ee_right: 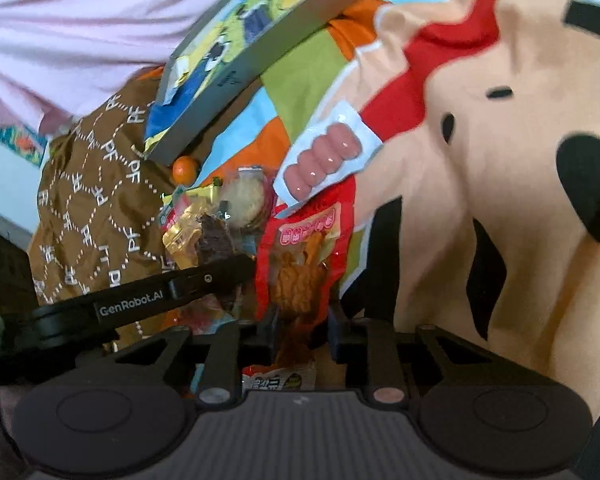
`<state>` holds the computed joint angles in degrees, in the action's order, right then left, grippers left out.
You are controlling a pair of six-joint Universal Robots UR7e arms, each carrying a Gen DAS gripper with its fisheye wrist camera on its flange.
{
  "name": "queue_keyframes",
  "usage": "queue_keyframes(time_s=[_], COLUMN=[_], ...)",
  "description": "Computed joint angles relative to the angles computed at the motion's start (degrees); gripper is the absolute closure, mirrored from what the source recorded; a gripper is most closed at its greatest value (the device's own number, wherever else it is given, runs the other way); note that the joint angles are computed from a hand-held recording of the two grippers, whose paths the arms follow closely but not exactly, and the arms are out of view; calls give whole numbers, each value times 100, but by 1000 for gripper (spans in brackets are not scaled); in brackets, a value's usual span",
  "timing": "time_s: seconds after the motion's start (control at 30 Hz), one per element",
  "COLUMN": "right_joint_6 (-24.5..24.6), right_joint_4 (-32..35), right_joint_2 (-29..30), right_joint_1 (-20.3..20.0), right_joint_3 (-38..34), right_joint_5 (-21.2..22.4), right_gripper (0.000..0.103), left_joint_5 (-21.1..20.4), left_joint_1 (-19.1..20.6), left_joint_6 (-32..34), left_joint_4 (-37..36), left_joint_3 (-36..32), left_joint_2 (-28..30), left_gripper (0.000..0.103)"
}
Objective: Organize snacks
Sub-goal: 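Lift the clear jerky packet with the left tool while the right tool grasps the red spicy strip bag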
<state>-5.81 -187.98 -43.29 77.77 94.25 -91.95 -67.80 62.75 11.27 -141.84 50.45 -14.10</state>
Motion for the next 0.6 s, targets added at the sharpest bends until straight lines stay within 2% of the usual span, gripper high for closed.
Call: queue_keyframes(time_s=[0.23,0.33,0.47,0.53,0.6], right_joint_6=[-1294,-2207,-3400,-3759,-3835], right_joint_4=[-800,-1376,-1879,-2027,-2026], right_joint_2=[148,290,501,583,635], right_joint_1=[315,490,680,740,766], right_joint_3=[122,203,248,259,214], right_joint_5=[-595,-922,-1053,-1080,-1082], right_gripper=[81,83,81,79,77], left_joint_5=[247,371,356,252,219], left_joint_1=[-47,-74,-27,23,53], left_joint_6=[181,443,467,327,234], left_joint_4=[433,627,667,608,549], left_joint_3=[158,291,485,530,580], left_joint_2=[-218,-345,-483,-511,-526], left_gripper=[86,88,88,88,87])
